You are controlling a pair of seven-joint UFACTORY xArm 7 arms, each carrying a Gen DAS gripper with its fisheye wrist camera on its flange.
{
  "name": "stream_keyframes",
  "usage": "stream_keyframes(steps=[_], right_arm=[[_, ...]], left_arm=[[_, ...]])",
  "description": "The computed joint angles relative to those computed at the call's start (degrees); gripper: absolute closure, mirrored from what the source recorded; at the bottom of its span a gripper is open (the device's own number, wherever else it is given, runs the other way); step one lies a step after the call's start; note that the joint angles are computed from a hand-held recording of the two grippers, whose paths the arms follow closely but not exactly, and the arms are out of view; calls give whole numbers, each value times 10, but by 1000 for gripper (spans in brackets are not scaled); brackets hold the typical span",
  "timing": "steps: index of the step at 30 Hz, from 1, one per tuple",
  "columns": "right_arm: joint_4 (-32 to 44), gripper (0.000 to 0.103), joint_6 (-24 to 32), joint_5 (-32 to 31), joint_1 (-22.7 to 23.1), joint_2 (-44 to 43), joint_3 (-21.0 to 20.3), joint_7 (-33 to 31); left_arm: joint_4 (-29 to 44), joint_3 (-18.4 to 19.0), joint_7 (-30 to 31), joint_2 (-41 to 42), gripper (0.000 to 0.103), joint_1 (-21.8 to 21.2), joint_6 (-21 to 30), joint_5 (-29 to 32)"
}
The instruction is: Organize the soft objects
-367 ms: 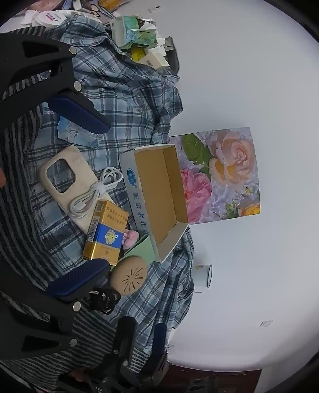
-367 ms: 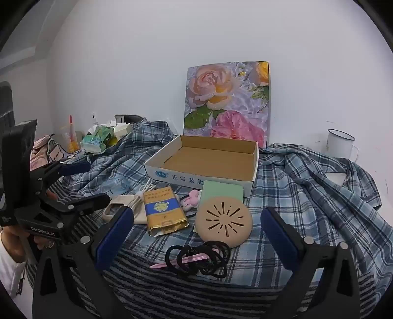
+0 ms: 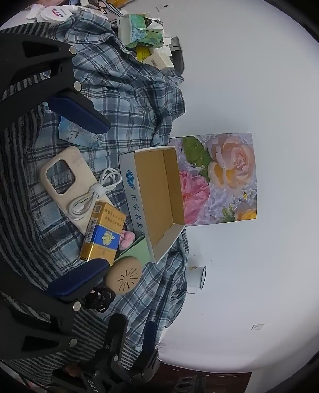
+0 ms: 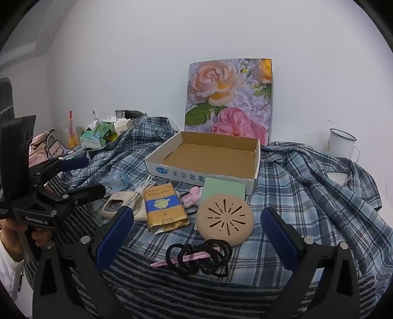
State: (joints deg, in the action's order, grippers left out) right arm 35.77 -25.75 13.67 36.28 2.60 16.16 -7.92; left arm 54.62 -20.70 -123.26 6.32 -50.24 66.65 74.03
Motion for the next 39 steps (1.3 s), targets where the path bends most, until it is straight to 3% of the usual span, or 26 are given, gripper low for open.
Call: stream_keyframes(steps=[9,39], right_arm=[[12,0,13,47,21,11,-5,-57],[15,0,26,56,27,13,-8,-60]], left_arm=[[-10,2,-4,-10,0,7,-15,-3],[-5,4,5,-1,0,8,-23,-4]])
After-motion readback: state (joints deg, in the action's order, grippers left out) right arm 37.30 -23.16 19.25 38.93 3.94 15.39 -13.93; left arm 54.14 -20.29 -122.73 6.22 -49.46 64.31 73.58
